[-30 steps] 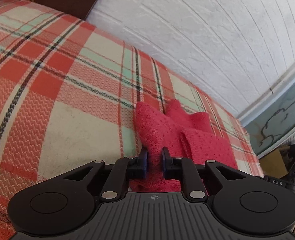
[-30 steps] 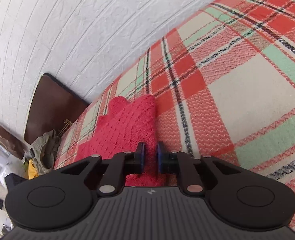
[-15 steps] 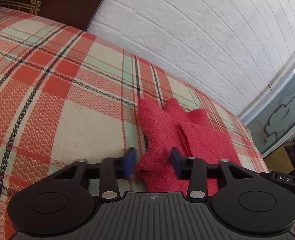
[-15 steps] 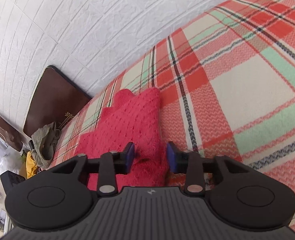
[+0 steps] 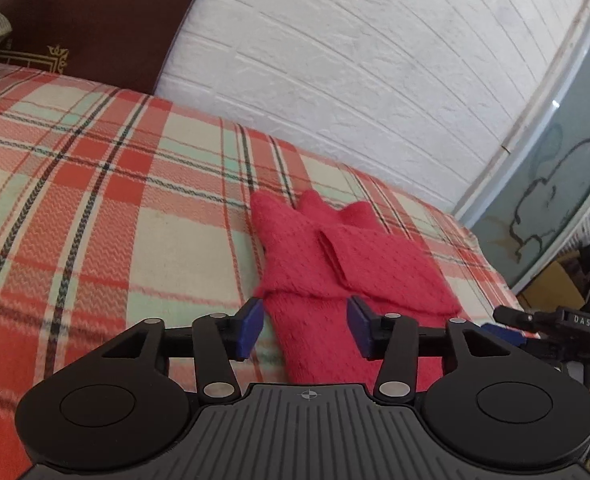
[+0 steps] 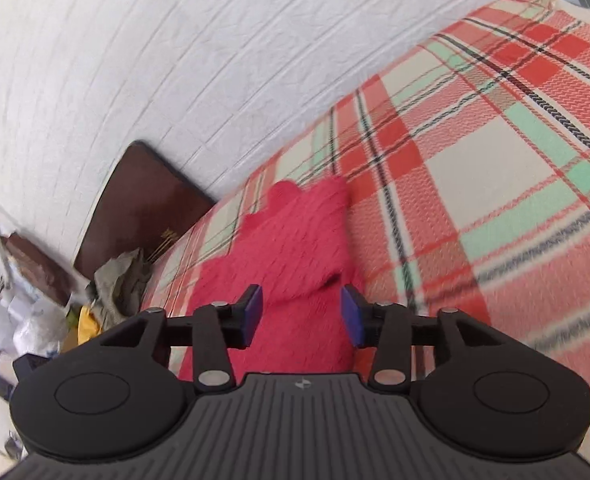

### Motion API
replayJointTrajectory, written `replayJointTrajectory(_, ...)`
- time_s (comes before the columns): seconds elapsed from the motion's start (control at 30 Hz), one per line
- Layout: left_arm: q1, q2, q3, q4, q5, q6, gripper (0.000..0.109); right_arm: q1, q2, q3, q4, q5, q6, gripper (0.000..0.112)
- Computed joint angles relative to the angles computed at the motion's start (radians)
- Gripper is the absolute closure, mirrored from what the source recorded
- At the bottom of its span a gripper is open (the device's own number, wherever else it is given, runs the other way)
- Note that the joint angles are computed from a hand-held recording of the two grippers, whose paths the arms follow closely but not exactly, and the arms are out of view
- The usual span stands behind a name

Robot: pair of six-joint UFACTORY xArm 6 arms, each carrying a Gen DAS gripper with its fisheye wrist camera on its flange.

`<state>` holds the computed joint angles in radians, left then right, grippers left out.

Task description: Fold clothes

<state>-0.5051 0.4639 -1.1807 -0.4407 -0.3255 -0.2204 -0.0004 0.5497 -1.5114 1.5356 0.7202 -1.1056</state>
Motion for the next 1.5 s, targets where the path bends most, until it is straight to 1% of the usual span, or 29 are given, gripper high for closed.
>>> replayJointTrajectory(0.1, -0.030, -0.068, 0.112, 0.029, 0.004, -0.057, 0.039, -0.016, -0.097, 0.135, -0.002, 0.027, -0.048, 0.057)
replayJointTrajectory(0.2, -0.045, -0.113, 0.222, 0.107, -0.058, -0.197, 0.037, -0.037, -0.175, 0.246, 0.003, 0.054, -0.059, 0.057)
replayJointTrajectory(0.3, -0.070, -0.139, 0.284, 0.101, -0.117, -0.247, 0.036, -0.057, -0.222, 0.320, -0.005, 0.073, -0.033, 0.057)
replayJointTrajectory(0.4, -0.047, -0.147, 0.323, 0.266, -0.157, -0.416, 0.035, -0.075, -0.241, 0.361, 0.005, 0.103, -0.021, 0.057)
replayJointTrajectory(0.43, -0.050, -0.144, 0.326, 0.274, -0.167, -0.421, 0.035, -0.079, -0.245, 0.368, 0.006, 0.116, -0.021, 0.057)
replayJointTrajectory(0.5, -0.066, -0.137, 0.324, 0.240, -0.179, -0.390, 0.035, -0.087, -0.248, 0.378, 0.004, 0.144, -0.020, 0.057)
replayJointTrajectory(0.53, -0.062, -0.134, 0.324, 0.262, -0.187, -0.413, 0.034, -0.089, -0.245, 0.378, 0.005, 0.157, -0.017, 0.057)
replayJointTrajectory(0.67, 0.003, -0.074, 0.282, 0.521, -0.247, -0.648, 0.031, -0.094, -0.209, 0.350, 0.035, 0.205, 0.025, 0.058)
replayJointTrajectory(0.77, 0.024, -0.008, 0.202, 0.576, -0.259, -0.678, 0.031, -0.089, -0.170, 0.311, 0.066, 0.230, 0.065, 0.058)
replayJointTrajectory(0.87, 0.028, 0.022, 0.162, 0.583, -0.261, -0.690, 0.030, -0.082, -0.145, 0.285, 0.086, 0.241, 0.087, 0.058)
replayJointTrajectory(0.93, 0.026, 0.015, 0.175, 0.594, -0.266, -0.689, 0.031, -0.075, -0.150, 0.288, 0.081, 0.227, 0.072, 0.058)
replayJointTrajectory(1.03, 0.029, -0.006, 0.224, 0.640, -0.306, -0.715, 0.033, -0.079, -0.175, 0.315, 0.035, 0.230, 0.049, 0.059)
replayJointTrajectory(1.1, 0.017, -0.018, 0.259, 0.616, -0.338, -0.702, 0.034, -0.086, -0.188, 0.334, 0.030, 0.239, 0.044, 0.061)
replayJointTrajectory(1.17, 0.007, -0.016, 0.264, 0.589, -0.348, -0.687, 0.034, -0.089, -0.191, 0.341, 0.033, 0.242, 0.052, 0.062)
replayJointTrajectory(1.2, 0.004, -0.013, 0.258, 0.576, -0.345, -0.684, 0.034, -0.088, -0.186, 0.337, 0.038, 0.240, 0.063, 0.064)
replayJointTrajectory(1.23, 0.007, -0.006, 0.247, 0.584, -0.343, -0.696, 0.034, -0.087, -0.182, 0.333, 0.044, 0.238, 0.075, 0.067)
replayJointTrajectory(1.27, 0.013, 0.004, 0.230, 0.601, -0.339, -0.713, 0.034, -0.086, -0.177, 0.330, 0.049, 0.236, 0.086, 0.068)
replayJointTrajectory(1.3, 0.017, 0.012, 0.215, 0.615, -0.332, -0.726, 0.036, -0.085, -0.172, 0.326, 0.054, 0.234, 0.098, 0.071)
replayJointTrajectory(1.33, 0.019, 0.018, 0.204, 0.622, -0.325, -0.732, 0.036, -0.085, -0.173, 0.328, 0.053, 0.234, 0.096, 0.076)
replayJointTrajectory(1.37, 0.019, 0.023, 0.193, 0.628, -0.318, -0.735, 0.037, -0.085, -0.174, 0.331, 0.052, 0.234, 0.093, 0.077)
replayJointTrajectory(1.43, 0.013, 0.021, 0.192, 0.618, -0.307, -0.726, 0.042, -0.085, -0.177, 0.337, 0.048, 0.235, 0.088, 0.082)
replayJointTrajectory(1.47, 0.011, 0.018, 0.198, 0.618, -0.308, -0.729, 0.046, -0.085, -0.179, 0.340, 0.046, 0.235, 0.085, 0.082)
replayJointTrajectory(1.5, 0.012, 0.016, 0.208, 0.628, -0.323, -0.739, 0.046, -0.085, -0.180, 0.343, 0.045, 0.236, 0.082, 0.082)
